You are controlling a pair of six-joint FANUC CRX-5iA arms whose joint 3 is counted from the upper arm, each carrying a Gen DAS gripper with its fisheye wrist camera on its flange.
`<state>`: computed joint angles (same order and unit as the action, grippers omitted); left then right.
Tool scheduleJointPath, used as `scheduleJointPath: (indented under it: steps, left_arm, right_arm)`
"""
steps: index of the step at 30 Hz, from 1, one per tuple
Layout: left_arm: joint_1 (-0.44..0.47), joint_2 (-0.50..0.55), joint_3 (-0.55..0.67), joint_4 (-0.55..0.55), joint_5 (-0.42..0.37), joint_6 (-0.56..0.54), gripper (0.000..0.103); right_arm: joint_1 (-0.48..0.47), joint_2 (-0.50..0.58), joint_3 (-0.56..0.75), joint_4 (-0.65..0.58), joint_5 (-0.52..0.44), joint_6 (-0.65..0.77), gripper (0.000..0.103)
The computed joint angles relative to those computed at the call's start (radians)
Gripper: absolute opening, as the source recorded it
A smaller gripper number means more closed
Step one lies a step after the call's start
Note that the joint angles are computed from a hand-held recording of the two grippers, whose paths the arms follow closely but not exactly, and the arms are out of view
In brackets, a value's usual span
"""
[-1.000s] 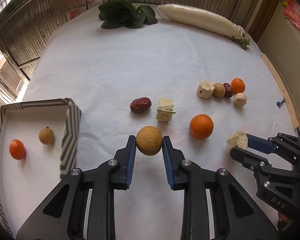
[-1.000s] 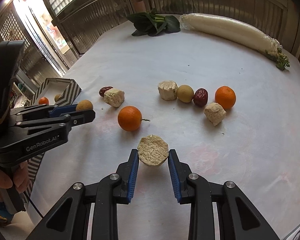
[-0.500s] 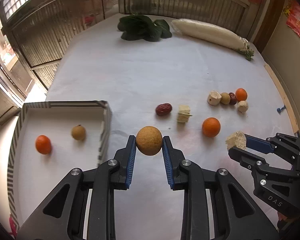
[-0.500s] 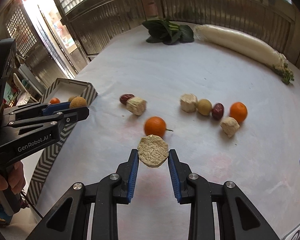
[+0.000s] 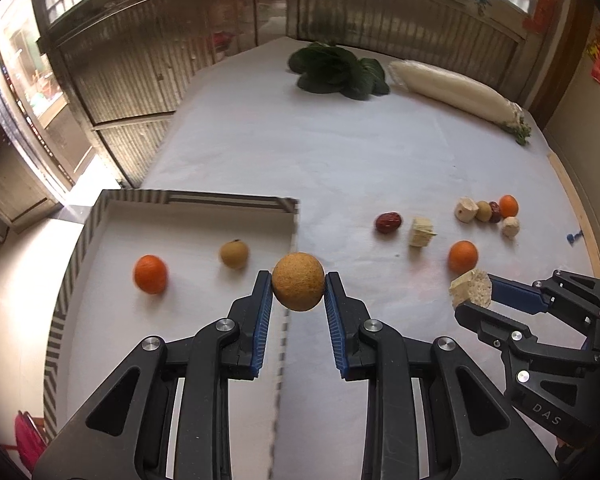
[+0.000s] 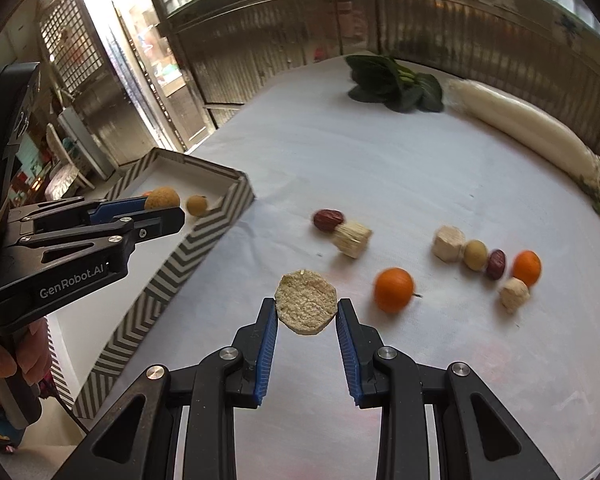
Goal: Organize fruits
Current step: 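Carry the tan fruit and bun slice over the striped box with both tools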
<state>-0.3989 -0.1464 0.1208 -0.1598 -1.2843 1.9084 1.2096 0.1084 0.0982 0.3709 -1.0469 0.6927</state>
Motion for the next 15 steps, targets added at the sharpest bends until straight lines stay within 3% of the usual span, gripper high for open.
scheduleJointPath:
  steps: [15]
  left_arm:
    - [0.118, -0.098, -0.091, -0.005, -0.015, -0.004, 0.026]
  right_arm:
    - [0.025, 0.152, 0.202, -0.066, -0.014, 0.158, 0.029]
